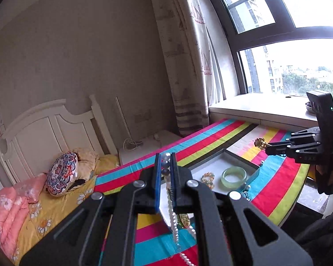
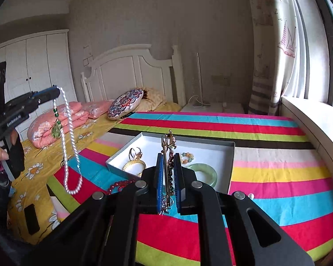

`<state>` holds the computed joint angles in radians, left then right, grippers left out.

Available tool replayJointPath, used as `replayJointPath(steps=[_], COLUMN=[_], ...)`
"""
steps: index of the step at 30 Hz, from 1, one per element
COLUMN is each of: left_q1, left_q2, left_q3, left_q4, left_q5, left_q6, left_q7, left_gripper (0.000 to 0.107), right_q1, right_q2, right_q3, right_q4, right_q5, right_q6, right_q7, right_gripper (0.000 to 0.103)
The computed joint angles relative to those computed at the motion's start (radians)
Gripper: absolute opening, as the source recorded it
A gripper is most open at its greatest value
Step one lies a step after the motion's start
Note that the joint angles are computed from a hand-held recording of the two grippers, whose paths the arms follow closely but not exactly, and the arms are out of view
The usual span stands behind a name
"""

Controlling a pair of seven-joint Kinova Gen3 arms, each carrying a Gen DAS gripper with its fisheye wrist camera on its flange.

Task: Organize jewelry
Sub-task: 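Lift the pearl necklace with the left tool while the right tool lifts the silver chain over the box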

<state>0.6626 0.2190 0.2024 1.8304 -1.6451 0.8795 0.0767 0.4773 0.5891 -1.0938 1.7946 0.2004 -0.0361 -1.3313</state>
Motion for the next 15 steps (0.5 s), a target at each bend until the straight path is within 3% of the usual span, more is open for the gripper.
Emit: replayJointPath(steps=[5,15], left_q1=[-0.008,-0.041], left_q2=[-0.004,0.076], left_q3=[-0.005,-0.056], left_q4=[-0.04,-0.213], left_q5=[-0.002,0.032], left_q6=[-0.007,-0.13], left_q7=[-0.057,-0.188], left_gripper=[0.007,0.007], right_q1=[-0.02,-0.139], right_q2=[-0.001,0.008], right_q3=[0.01,0.112], right_q4=[-0.029,-0.153], right_q5=[0.002,-0.067], right_q6=[0.009,0.07], right_q7=[0.005,0.056], right_gripper=[0.01,0.01])
